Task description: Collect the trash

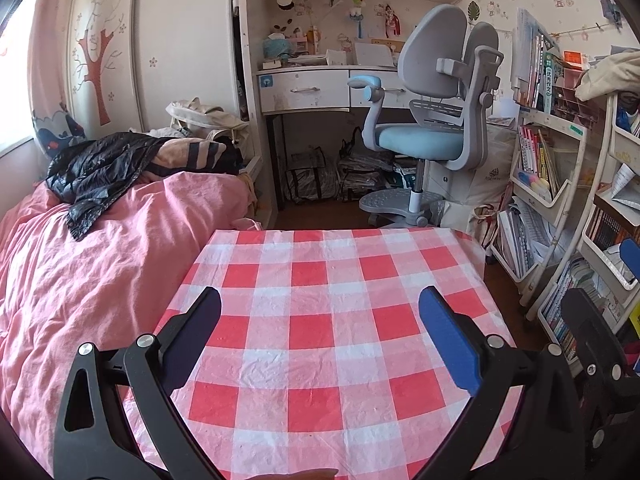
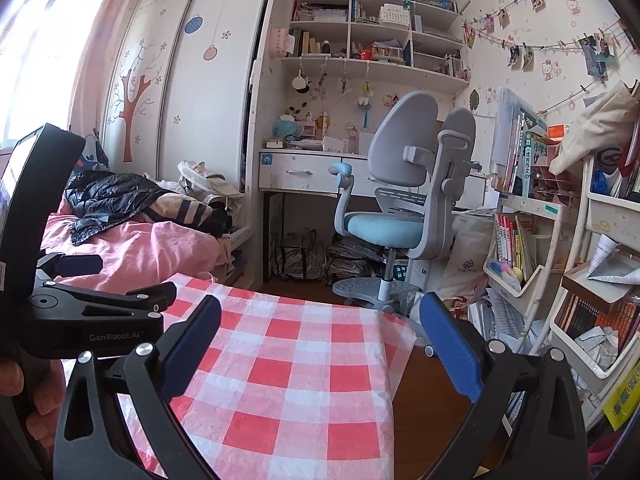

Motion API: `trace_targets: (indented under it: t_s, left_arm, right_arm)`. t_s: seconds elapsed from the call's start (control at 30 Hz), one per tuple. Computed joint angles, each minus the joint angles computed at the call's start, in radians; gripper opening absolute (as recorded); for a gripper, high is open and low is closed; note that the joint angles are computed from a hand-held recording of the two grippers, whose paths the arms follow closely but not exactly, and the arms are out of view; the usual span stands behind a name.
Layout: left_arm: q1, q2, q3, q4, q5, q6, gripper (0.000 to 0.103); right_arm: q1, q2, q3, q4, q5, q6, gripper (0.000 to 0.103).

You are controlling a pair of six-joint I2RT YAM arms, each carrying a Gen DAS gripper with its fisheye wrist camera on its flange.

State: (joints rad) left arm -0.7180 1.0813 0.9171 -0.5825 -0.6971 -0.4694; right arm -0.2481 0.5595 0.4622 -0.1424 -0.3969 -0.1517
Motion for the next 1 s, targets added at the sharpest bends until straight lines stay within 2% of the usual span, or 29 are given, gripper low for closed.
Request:
trace_targets:
  t_s: [1.0]
  left_arm:
    - [0.022, 0.005, -0.016, 0.091, -0.045, 0.030, 0.096]
  right_arm:
    - [-0.003, 0.045, -0.019, 0.114, -0.027, 0.022, 0.095]
